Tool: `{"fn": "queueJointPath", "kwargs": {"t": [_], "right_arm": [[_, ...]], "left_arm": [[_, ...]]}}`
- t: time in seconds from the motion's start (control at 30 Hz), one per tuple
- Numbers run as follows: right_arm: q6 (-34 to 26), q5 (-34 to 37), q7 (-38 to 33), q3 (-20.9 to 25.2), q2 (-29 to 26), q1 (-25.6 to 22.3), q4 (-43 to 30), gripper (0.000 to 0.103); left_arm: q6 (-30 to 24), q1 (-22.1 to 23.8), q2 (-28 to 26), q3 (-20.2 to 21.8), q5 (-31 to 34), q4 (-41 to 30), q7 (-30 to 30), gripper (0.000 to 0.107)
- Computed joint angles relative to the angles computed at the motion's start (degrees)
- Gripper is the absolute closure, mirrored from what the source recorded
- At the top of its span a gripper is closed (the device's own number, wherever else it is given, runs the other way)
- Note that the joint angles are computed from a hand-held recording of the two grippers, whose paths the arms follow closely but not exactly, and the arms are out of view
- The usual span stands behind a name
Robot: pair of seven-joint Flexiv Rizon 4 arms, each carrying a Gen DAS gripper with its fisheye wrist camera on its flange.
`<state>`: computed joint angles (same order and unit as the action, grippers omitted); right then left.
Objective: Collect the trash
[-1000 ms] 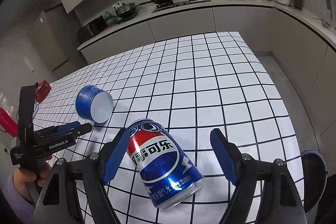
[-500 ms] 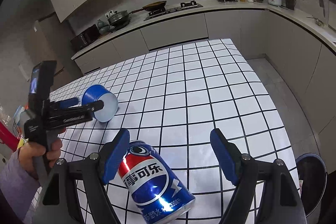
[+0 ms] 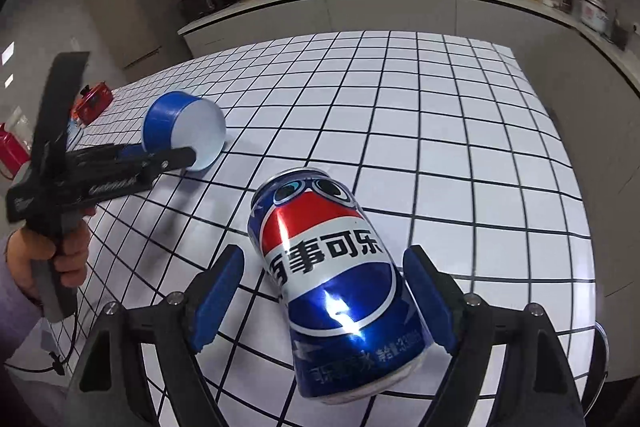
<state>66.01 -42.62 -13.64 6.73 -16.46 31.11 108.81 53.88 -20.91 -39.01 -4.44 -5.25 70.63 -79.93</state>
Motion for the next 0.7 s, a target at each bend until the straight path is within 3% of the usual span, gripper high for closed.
{"fn": "queueJointPath", "kwargs": {"t": [0.2,0.57,0.67,0.7], "right_arm": [[2.93,1.72,-0.91,0.03,-1.06,-0.12,-0.24,0.021],[1.87,2.78,-3.03,-0.37,-2.61,1.4,-2.79,0.021],[2.18,3.07,-2.95,-0.49,-2.95,1.68,-3.11,0.021],[2.15,3.12,-3.08,-0.51,-3.07,1.81,-3.26,0.021]], "left_arm": [[2.36,0.54,5.73,-0.76,-0.55,9.09,0.64,0.053],[4.36,0.77,8.91,-0.21,-0.18,13.74,-0.28,0.051],[4.04,0.56,9.05,0.54,0.94,13.42,-1.58,0.043],[4.22,0.39,9.14,0.9,1.55,13.38,-2.07,0.036]]}}
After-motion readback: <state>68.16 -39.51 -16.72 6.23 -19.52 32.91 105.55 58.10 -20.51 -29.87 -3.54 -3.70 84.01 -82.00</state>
